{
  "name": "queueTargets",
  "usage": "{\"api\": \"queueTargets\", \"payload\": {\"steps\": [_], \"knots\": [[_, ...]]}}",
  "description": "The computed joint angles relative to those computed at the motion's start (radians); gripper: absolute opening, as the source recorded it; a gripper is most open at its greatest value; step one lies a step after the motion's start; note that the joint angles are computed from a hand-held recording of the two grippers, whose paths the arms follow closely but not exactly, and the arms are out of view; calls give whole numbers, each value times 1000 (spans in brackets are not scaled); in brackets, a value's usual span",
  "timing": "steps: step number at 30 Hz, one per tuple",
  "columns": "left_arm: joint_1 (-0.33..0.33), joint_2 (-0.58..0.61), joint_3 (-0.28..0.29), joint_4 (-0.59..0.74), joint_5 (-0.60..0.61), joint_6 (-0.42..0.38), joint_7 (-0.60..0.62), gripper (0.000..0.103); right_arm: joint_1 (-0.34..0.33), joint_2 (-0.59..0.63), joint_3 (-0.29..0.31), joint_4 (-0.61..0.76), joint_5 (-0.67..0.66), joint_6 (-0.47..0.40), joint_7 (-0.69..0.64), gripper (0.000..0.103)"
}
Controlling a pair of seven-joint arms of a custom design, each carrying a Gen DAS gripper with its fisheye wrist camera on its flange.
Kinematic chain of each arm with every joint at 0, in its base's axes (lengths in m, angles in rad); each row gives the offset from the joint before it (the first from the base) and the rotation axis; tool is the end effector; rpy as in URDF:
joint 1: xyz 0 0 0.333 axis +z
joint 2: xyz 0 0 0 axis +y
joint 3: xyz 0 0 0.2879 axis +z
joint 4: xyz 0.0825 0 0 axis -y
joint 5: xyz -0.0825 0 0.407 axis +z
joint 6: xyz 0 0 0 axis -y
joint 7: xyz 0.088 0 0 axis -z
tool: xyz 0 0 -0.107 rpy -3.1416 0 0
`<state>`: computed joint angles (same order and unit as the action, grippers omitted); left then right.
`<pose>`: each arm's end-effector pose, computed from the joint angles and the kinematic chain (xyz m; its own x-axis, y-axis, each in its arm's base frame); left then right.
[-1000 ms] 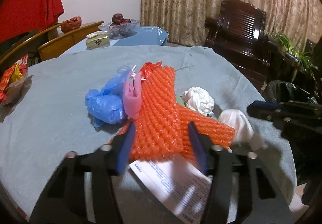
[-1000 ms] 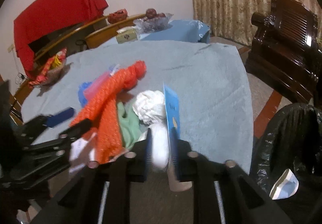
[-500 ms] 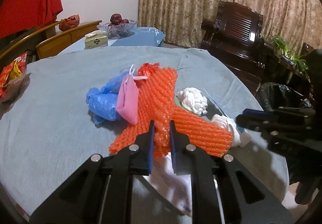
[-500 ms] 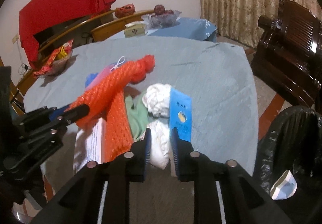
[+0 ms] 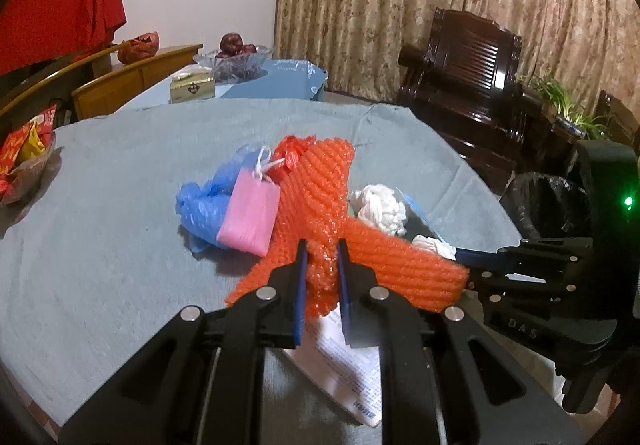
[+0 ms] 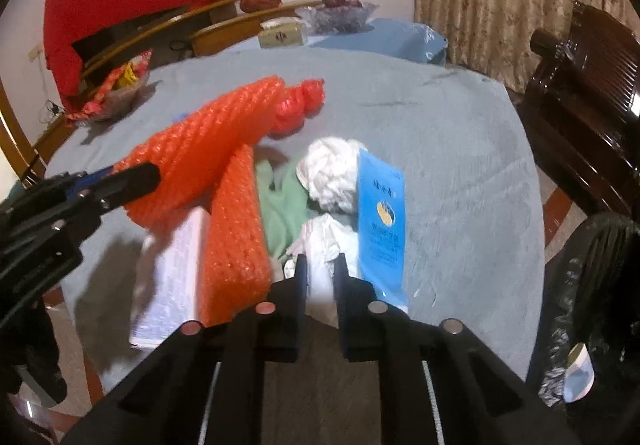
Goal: Collect trash
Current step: 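Lift net and tissue over the trash bin and open both tools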
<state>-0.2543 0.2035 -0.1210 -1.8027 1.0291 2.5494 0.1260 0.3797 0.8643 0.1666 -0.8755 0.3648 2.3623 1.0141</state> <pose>0.6214 -0.2522 0.4507 0.3120 -0.9472 0.0733 -0.5739 -0.2494 -0.7800 0.7292 0.3771 0.4406 0.7614 -0.6353 -0.1292 -0.5361 -0.5050 -0.6765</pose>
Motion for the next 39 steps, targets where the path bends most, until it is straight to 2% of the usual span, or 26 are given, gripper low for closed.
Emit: {"api": "queueTargets", "payload": {"steps": [11,22,30,39], "knots": [[-21,-33,-18,51,76,-29,-37,12,-71,-159,60,-144,150,137,-99,12],[-65,17,-34,165,67,-21,14,12,-121,-324,44,-337,237,255,-133,12],[-124,151,-16,325,-8,43,124,12,-167,-429,2,-481,261,333,-115,12],[-189,387,4,609,-196,87,374,13,-207,-475,-70,-574,195,404,1,12]]}}
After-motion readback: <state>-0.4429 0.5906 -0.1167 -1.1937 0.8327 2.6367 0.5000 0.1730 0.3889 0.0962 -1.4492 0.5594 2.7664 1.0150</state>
